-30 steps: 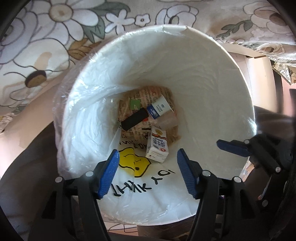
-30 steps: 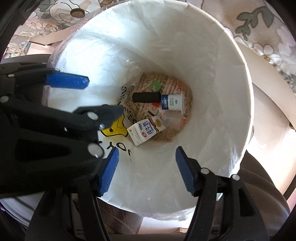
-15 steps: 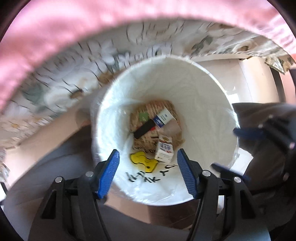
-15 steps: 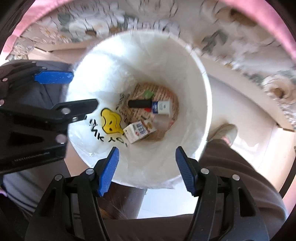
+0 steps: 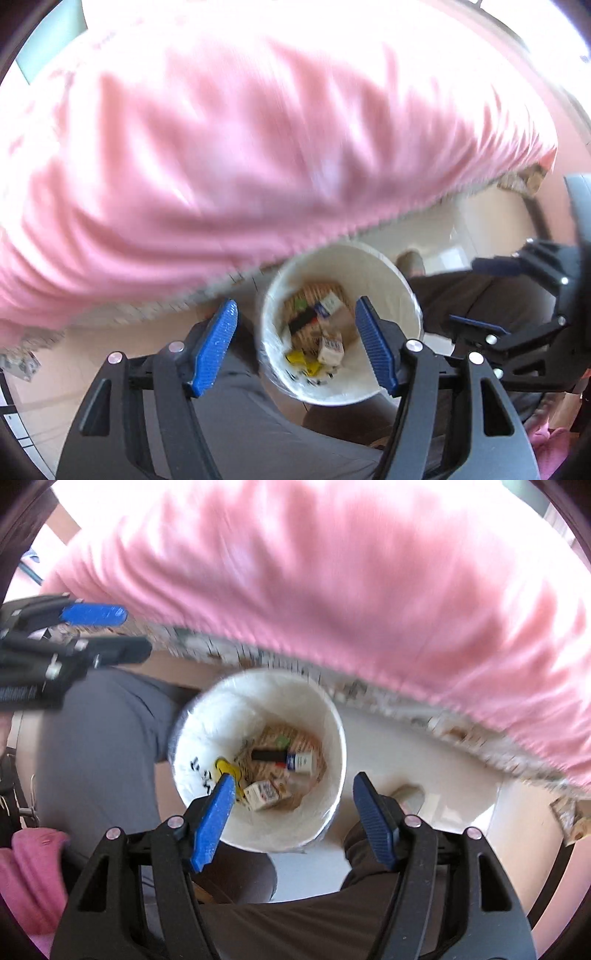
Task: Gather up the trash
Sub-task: 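Move both open tools back over the bed toward the box and brick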
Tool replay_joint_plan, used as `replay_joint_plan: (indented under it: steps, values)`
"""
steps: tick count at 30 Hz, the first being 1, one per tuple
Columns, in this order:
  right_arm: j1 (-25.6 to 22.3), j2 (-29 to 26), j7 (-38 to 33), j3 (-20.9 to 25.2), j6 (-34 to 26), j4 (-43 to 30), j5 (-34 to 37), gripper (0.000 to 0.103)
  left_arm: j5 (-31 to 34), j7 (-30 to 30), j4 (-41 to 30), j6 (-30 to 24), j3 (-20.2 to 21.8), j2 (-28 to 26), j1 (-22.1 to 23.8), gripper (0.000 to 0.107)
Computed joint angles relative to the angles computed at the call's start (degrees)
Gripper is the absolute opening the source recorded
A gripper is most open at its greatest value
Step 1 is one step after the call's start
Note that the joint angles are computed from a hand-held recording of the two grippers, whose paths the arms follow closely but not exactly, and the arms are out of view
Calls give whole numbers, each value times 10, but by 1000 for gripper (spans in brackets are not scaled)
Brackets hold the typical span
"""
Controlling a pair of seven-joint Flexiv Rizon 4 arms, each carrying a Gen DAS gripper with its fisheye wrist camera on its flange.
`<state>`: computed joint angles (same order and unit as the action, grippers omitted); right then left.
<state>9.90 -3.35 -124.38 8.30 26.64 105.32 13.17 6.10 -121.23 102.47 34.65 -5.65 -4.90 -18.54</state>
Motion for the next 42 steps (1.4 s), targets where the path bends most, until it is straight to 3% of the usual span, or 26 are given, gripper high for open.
replay_joint_plan:
  steps: [5, 11, 17, 21, 32, 42]
  values:
    - [-2, 30, -35, -6, 2, -48, 21, 67, 51, -1, -58, -32, 3, 25, 12, 76]
    - [-3, 40, -73, -21, -7, -127, 72, 74, 104, 19, -144, -77, 1, 17, 27, 82]
    - [-9, 11, -103, -31, -51, -235, 123, 80, 146, 41, -227, -110, 6, -12, 29, 89]
    - [-11, -15, -112, -23, -34, -286, 127, 82, 157, 68, -284, -121, 15, -43, 31, 89]
    - [-9, -128, -107, 5, -43, -449, 97, 82, 127, 123, -452, -144, 54, -160, 37, 90]
    - [11, -293, -42, 28, -111, -657, 63, 82, 74, 177, -646, -184, 85, -310, 57, 90]
